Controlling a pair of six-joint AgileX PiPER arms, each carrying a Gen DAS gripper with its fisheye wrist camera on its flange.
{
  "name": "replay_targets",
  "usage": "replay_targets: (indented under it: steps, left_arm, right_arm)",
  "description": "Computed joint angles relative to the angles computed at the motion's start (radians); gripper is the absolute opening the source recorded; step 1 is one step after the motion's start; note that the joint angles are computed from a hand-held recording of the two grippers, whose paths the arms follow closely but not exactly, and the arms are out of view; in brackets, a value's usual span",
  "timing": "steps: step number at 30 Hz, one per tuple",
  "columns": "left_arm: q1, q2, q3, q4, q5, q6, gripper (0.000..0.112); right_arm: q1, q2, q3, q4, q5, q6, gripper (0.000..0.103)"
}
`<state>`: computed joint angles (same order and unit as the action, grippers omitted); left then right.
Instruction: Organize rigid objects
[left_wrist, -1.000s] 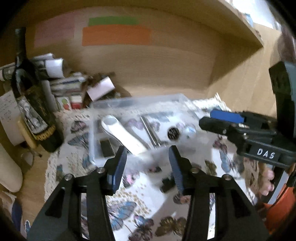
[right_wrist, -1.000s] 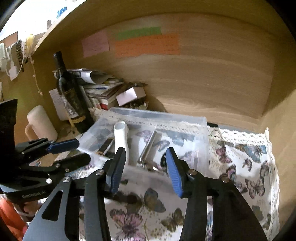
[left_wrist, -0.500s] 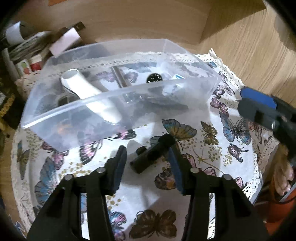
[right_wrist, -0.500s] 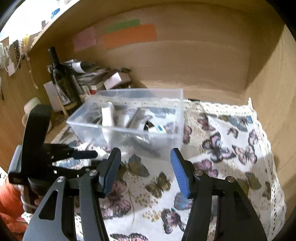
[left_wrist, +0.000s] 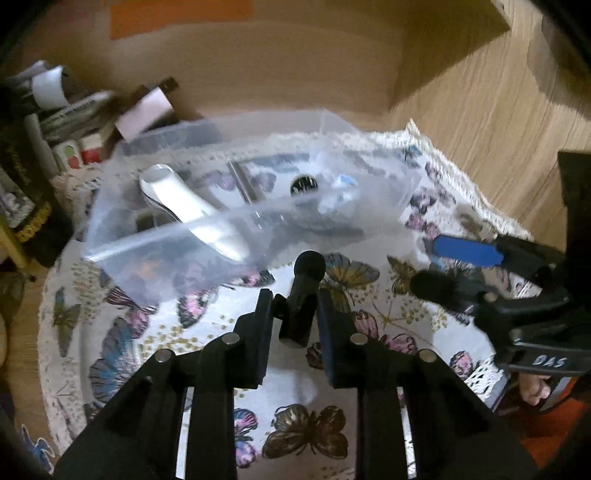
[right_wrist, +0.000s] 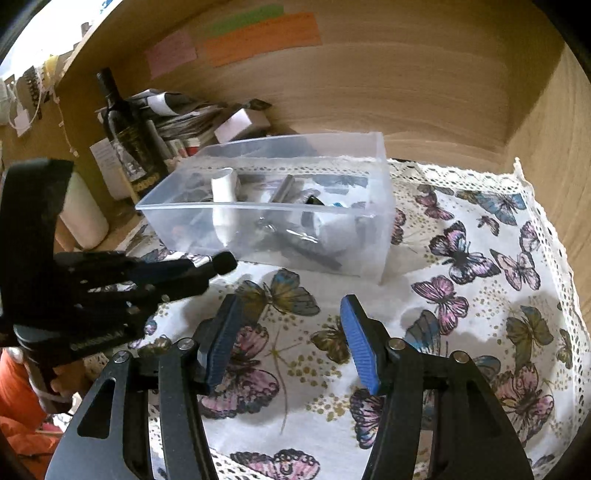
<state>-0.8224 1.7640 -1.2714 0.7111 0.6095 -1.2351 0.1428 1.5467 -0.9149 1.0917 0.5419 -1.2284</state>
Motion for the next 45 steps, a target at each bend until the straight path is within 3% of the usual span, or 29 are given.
replay_targets:
  steps: [5, 11, 24, 28, 37, 43, 45]
  left_arm:
    - [-0.018, -0.077, 0.028, 0.121, 0.031, -0.107, 0.023]
    - [0.002, -0.112, 0.003, 0.188, 0.060, -0.125, 0.023]
    - [0.150, -0.031, -0.055, 0.027, 0.025, 0.013, 0.023]
    - [0.130, -0.039, -0.052, 0.057, 0.040, -0.014, 0.036]
    - [-0.022, -0.153, 0.008, 0.339, 0.156, -0.255, 0.049]
    - [-0.149, -0.210, 0.034, 0.503, 0.295, -0.393, 0.059]
    - [-0.182, -0.227, 0.047, 0.538, 0.325, -0.428, 0.064]
  right_arm:
    - [0.019, -0.019, 0.002, 0.019, -0.009, -0.012, 0.052]
    - [0.034, -0.034, 0.004, 0.034, -0.028, -0.012, 0.052]
    - [0.026, -0.046, 0.002, 0.073, -0.039, -0.024, 0.053]
    - [0.026, -0.057, 0.004, 0.086, -0.043, -0.032, 0.053]
    - [0.021, -0.151, 0.027, 0.175, -0.084, -0.102, 0.053]
    - [0.022, -0.251, 0.066, 0.306, -0.123, -0.216, 0.063]
    - [0.020, -0.276, 0.078, 0.363, -0.132, -0.265, 0.070]
